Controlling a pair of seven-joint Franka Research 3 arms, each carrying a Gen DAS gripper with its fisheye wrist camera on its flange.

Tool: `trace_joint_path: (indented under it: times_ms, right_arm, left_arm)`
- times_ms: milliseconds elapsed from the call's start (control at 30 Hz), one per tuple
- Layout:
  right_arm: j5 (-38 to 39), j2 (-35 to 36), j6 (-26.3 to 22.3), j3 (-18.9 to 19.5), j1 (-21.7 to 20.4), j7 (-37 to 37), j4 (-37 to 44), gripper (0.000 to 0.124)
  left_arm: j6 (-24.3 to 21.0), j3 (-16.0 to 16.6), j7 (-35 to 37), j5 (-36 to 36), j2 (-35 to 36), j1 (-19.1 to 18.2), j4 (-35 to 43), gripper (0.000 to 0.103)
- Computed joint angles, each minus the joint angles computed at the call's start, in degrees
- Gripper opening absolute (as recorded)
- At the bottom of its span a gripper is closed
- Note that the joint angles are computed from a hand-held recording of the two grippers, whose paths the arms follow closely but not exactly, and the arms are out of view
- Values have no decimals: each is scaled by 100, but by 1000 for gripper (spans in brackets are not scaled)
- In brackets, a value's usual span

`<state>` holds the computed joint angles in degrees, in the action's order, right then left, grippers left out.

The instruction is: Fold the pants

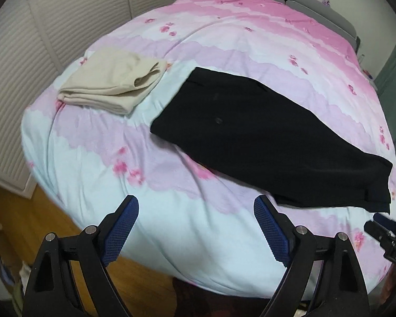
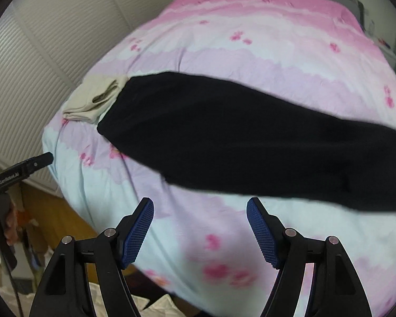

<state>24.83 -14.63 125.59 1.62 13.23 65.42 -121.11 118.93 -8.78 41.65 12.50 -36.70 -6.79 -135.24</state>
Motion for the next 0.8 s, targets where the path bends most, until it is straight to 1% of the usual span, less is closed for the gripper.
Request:
trace_joint_path:
  times_ms: [67, 133, 167, 200, 233, 333, 433, 533, 600, 633, 733, 800]
  right_arm:
    - [-128, -26, 119, 223, 57, 594, -127, 73]
    - [-320, -13, 329, 432, 143, 1186, -256, 73]
    - [-491, 36, 426, 537, 184, 1509, -293, 73]
    - [-624, 77, 520, 593, 225, 1755, -323, 73]
    - [-783, 137, 608, 673, 265, 2099, -348, 73]
    - [-944, 375, 677, 744, 439, 2846, -321, 73]
    - [-1054, 640, 618, 745, 614, 3240, -245, 73]
    - [-1266, 883, 608, 757, 762, 3446, -162, 73]
    - [-1309, 1026, 666, 744, 844, 3545, -136, 73]
    - [-1368, 1076, 682, 737, 870, 3631, -116, 73]
    - [-1525, 1179, 798, 706, 917, 3960, -110, 73]
    - [-1577, 1213, 855, 678, 931, 4113, -102, 73]
  left_arm:
    - [411, 400, 428, -92, -81, 5, -319, 90]
    - [916, 873, 918, -423, -15, 40, -598, 90]
    - [1103, 1026, 1122, -594, 53, 83, -683, 90]
    - [1308, 1177, 1347, -795, 162, 95, -741, 90]
    - [1546, 1400, 1620, -1079, 338, 80, -807, 90]
    - [2059, 1788, 2255, -1834, 864, 40, -864, 90]
    - [2462, 1846, 2686, -2259, 1344, 113, -846, 90]
    - [2801, 2070, 3265, -3186, 1843, 17, -736, 90]
    - [2988, 2072, 3524, -3537, 2201, 60, -628, 90]
    - [3019, 2043, 3634, -3642, 2377, 98, -558, 90]
    - [2930, 1988, 4158, -4117, 2813, 169, -322, 89]
    - [2942, 1872, 4379, -4288, 2952, 257, -207, 80]
